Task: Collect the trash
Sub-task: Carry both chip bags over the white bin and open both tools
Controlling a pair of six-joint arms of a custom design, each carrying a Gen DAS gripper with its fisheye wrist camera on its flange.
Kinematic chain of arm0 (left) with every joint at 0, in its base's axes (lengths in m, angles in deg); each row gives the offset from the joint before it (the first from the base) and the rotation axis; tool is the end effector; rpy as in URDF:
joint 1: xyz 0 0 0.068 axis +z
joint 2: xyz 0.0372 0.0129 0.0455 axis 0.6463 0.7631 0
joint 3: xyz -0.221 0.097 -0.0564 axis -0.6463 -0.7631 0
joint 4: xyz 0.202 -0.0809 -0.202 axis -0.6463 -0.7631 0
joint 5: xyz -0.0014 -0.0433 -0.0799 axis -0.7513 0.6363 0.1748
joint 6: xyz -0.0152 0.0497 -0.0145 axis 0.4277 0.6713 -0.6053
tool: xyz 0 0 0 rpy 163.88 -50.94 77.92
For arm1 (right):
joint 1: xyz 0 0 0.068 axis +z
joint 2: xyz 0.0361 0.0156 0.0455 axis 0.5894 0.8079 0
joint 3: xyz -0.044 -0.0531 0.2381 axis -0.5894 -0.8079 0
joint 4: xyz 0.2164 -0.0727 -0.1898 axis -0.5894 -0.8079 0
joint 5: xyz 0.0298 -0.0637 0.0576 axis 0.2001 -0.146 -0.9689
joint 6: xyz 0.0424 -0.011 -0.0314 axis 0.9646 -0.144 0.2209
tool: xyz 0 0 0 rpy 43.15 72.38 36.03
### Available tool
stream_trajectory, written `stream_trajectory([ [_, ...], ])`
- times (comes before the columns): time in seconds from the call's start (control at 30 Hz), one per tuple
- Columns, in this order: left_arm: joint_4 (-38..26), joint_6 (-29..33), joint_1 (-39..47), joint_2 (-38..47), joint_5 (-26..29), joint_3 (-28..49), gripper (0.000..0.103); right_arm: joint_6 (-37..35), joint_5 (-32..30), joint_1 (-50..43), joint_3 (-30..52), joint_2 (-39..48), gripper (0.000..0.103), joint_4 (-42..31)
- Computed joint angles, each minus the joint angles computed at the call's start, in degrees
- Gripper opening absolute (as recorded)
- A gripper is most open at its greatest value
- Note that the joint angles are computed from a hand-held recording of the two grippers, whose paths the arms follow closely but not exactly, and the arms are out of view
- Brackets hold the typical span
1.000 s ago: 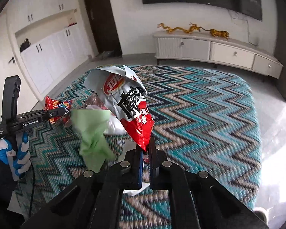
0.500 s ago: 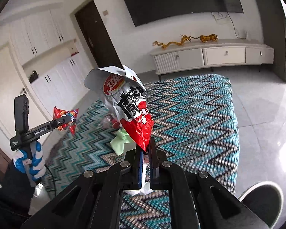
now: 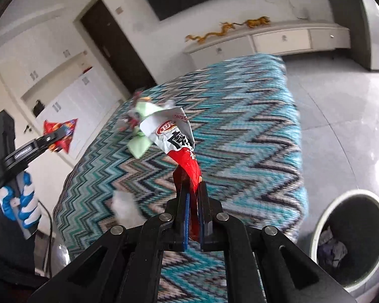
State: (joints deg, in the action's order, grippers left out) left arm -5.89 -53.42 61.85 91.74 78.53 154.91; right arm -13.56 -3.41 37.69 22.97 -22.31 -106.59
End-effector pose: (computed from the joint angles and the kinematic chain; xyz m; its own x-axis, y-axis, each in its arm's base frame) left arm 0.3051 0.1036 0.3675 -0.6245 -0.0603 -0.7787 0.0979 0.9831 -0.1546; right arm 0.2845 0.0258 0.2768 -0.7615 0.0586 -0.6455 -0.2989 0.8519 0.4300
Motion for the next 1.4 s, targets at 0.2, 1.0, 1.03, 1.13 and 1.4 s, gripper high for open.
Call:
stream_trajectory([
  [0.2,-1.1,-2.4,-6.3,-0.5,-1.1,1.2,0.015,-0.6,-3.8,-5.6,-3.9,-3.7,0.005,1.9],
  [1.0,-4.8,-7.7,-51.7,24.8,-12.2,20.6,0.017,-4.1,1.6,-40.4,-2.4,6.9,0.010,-2.2],
  [1.03,-4.8,-8.1,-52.8,26.6,-12.6,22.2,0.017,-3.9,2.2,-40.9,-2.1,8.6,0.014,-1.8],
  [1.13,-6.8,-9.7,-55.3,33.8,-11.4,29.6,0.018,-2.5,4.0,-41.9,-1.5,11.3,0.040,-0.6],
  [1.4,-8.8,-11.2,-59.1,42.1,-10.4,38.4,0.053,-2.6,4.7,-45.3,-1.3,12.9,0.042,0.1],
])
